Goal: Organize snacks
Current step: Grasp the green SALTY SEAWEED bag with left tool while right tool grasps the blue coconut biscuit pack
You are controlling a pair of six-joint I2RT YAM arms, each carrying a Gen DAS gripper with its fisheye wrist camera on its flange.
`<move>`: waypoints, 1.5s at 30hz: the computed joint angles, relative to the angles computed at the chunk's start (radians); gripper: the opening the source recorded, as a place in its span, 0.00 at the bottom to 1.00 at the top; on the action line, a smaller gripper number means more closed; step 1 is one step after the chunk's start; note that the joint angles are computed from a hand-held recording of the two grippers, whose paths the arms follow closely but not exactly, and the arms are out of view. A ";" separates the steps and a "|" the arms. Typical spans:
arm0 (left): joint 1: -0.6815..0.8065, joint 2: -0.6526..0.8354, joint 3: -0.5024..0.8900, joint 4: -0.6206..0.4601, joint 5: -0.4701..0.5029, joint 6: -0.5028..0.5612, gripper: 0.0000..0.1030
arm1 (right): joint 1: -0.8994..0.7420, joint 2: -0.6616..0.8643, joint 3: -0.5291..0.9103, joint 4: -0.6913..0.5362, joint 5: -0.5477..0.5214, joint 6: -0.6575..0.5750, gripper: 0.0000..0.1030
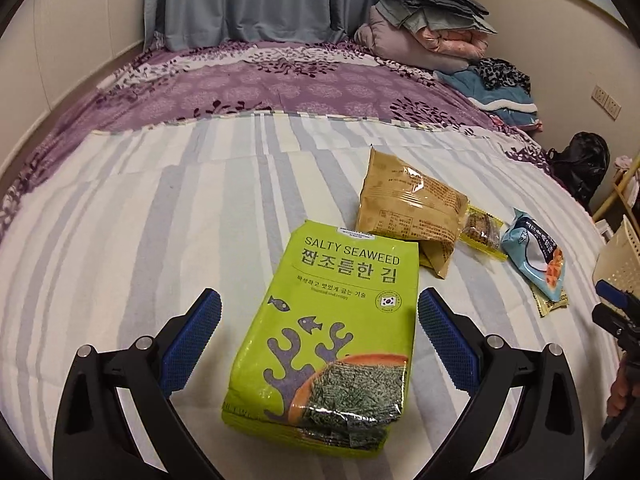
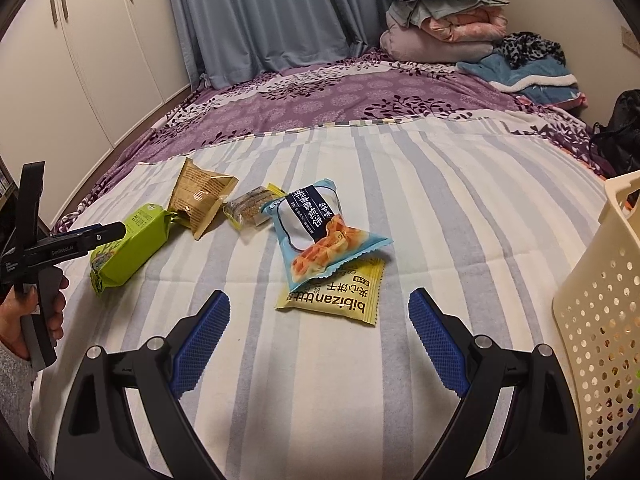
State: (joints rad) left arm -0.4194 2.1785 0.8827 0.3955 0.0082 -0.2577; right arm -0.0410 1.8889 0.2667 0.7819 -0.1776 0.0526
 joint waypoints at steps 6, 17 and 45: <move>-0.027 0.043 0.034 0.005 0.024 0.025 0.97 | 0.002 0.066 0.085 -0.040 0.015 -0.044 0.88; -0.070 0.118 0.136 -0.101 -0.115 0.063 0.97 | 0.034 0.179 0.296 -0.185 0.060 -0.102 0.94; -0.058 0.073 0.054 -0.035 -0.182 -0.077 0.80 | 0.085 0.331 0.564 -0.373 0.079 -0.111 0.72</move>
State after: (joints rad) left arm -0.4772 2.2513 0.9372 0.3607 -0.1735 -0.3347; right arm 0.0438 2.2202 0.8302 0.4091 -0.0986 -0.0587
